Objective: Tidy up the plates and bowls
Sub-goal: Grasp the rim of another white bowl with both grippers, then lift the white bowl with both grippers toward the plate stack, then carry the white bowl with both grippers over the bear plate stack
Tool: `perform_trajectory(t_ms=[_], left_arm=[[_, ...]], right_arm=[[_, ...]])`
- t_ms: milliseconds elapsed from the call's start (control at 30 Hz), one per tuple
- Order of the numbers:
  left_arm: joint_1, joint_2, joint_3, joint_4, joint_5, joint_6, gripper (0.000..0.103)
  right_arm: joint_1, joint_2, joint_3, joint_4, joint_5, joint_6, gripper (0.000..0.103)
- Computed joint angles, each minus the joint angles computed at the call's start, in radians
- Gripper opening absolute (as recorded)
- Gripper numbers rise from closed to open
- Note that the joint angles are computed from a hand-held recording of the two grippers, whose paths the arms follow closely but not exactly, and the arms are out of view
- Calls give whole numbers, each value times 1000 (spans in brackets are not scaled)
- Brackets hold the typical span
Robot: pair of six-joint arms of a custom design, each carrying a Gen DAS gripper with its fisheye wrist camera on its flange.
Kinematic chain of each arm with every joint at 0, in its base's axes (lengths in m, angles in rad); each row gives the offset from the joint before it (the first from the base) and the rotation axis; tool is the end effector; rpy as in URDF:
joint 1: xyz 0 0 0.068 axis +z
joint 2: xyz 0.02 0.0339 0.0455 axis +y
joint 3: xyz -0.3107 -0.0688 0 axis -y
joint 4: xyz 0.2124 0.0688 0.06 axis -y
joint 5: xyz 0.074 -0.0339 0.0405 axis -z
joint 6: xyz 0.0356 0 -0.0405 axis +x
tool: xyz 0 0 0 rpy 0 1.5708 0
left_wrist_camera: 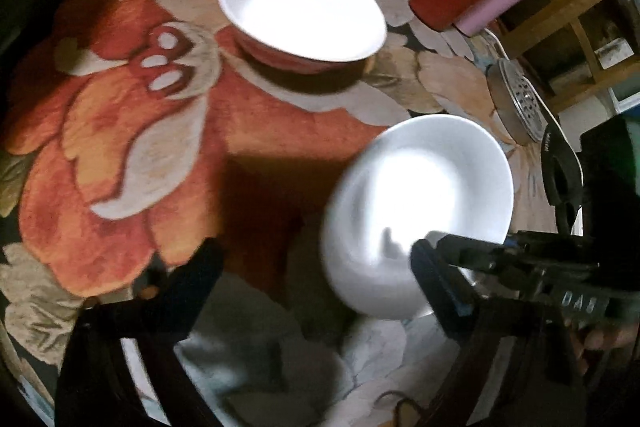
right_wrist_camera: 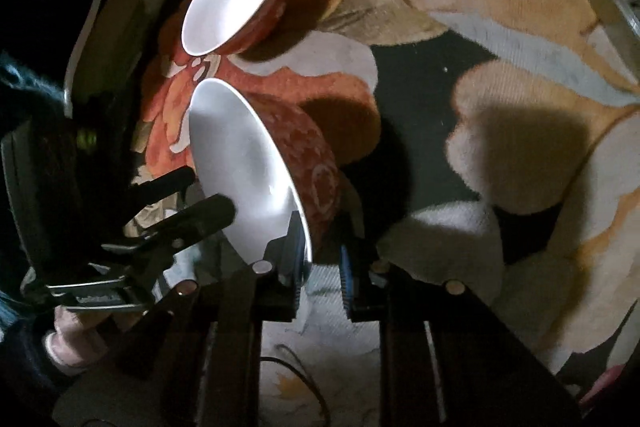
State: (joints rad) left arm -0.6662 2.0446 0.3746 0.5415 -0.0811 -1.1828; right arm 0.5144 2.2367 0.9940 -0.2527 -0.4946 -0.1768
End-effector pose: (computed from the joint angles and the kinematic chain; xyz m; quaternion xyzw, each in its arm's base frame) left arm 0.1962 -0.1506 0.0737 -0.2576 0.9402 -0.1511 0.1636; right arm 0.2921 0.1845 0.0711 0.3369 -0.9085 -0.2473 0.0051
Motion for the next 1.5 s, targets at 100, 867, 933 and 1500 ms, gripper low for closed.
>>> perform_trajectory(t_ms=[100,867,933,1500], left_arm=[[17,22,27,18,7,25,80],[-193,-157,287,-458,-38,77,12],[-229,-177,345,-533,-55,71,12],[-455,140,1152,-1007,-38,181,12]], right_arm=[[12,-14,-27,78,31,45,17],[-33,-315,-279,83,136,77,14],[-61,-387,-291,22,147,53,14],[-841,-611,-391,-332,81,-387,15]])
